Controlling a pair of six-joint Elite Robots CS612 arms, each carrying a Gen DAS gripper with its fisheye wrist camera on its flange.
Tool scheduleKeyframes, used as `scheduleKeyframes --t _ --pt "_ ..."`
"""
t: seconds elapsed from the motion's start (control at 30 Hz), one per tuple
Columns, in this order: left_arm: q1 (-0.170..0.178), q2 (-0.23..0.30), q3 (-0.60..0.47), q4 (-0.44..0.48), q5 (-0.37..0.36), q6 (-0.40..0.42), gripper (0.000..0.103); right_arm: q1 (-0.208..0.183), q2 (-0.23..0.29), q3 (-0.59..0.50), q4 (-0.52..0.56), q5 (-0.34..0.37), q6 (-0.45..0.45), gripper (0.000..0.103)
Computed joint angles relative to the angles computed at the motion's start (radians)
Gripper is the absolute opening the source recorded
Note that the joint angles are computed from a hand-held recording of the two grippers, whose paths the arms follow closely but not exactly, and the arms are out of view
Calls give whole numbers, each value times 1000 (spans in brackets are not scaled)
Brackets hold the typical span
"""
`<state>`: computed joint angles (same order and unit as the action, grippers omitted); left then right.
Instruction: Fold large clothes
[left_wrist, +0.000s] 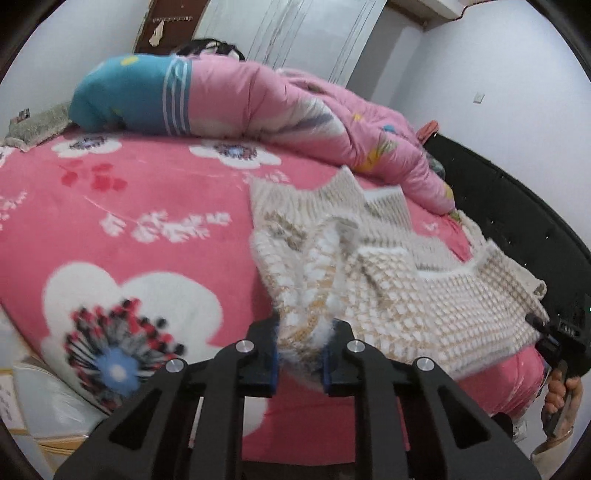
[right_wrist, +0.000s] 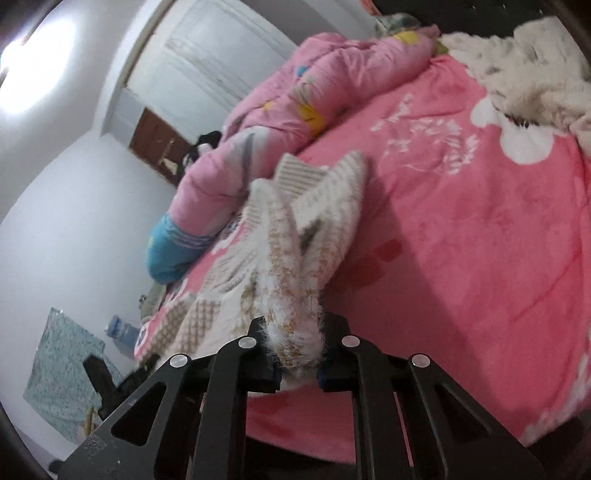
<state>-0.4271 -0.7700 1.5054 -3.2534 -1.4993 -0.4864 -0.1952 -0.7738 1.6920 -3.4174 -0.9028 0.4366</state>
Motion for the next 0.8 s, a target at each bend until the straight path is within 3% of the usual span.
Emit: scheduleKeyframes --t 0.13,0.2,0.23,0.27,0.3,0.33,0.37,0.43,0.5,0.57,0.73,0.8 --pt "42 24 -4 73 -142 -68 23 -29 47 -10 130 68 38 17" --pt "49 35 -8 151 -140 -99 28 -40 53 -15 236 44 21 30" --pt "52 39 -3 155 -142 -120 37 -50 60 -14 226 81 29 29" --pt "55 40 9 127 -146 -145 42 -54 52 -4 206 75 32 36" --pt "59 38 25 82 -146 -166 43 -53 30 13 196 28 -2 41" --pt "59 33 37 50 -133 -164 43 -48 9 27 175 -42 -38 55" --pt "54 25 51 21 -92 -148 43 -44 -2 35 157 -79 -63 61" --pt "46 15 58 0 -43 -116 43 -40 -20 35 144 -116 -107 61" --pt "43 18 37 -15 -60 -70 43 -23 -23 14 163 -160 -157 61" --pt "32 27 3 9 -52 6 43 13 -15 -34 215 -252 -239 61" --pt "-33 98 -188 280 162 256 44 77 44 -151 297 -371 -396 61" --pt "-39 128 -240 339 204 290 44 97 76 -214 342 -426 -438 55"
